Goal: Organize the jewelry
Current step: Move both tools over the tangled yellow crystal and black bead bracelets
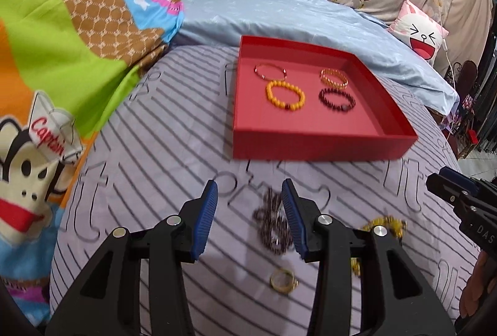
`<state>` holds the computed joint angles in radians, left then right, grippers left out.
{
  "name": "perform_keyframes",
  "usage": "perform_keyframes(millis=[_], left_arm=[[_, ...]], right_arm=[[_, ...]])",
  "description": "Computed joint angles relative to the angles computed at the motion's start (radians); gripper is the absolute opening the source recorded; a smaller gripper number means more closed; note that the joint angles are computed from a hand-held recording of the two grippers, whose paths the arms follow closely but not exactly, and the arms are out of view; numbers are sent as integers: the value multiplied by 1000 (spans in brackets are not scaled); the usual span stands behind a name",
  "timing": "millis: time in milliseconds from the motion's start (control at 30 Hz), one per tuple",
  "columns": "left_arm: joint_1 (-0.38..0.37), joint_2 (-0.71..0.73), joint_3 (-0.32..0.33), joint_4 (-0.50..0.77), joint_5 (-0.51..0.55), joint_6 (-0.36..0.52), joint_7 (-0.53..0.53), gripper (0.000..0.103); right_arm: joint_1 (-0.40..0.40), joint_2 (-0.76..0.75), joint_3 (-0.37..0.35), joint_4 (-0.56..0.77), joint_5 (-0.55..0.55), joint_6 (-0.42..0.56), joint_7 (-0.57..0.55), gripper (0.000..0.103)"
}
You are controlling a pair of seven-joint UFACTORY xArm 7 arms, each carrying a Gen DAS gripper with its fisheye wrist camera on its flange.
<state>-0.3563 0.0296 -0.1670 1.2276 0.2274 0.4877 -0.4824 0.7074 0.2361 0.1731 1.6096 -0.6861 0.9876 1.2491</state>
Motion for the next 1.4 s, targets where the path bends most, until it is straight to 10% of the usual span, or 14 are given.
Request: perform_keyframes(millis=[467, 1400], left_arm=[[4, -154, -41, -220, -33, -31, -53, 41], [-29, -160, -53, -213, -139, -37, 31, 43]], right_arm=[[13, -35, 42, -113, 50, -28, 96, 37], [60, -30, 43, -130, 100, 38, 29, 33]])
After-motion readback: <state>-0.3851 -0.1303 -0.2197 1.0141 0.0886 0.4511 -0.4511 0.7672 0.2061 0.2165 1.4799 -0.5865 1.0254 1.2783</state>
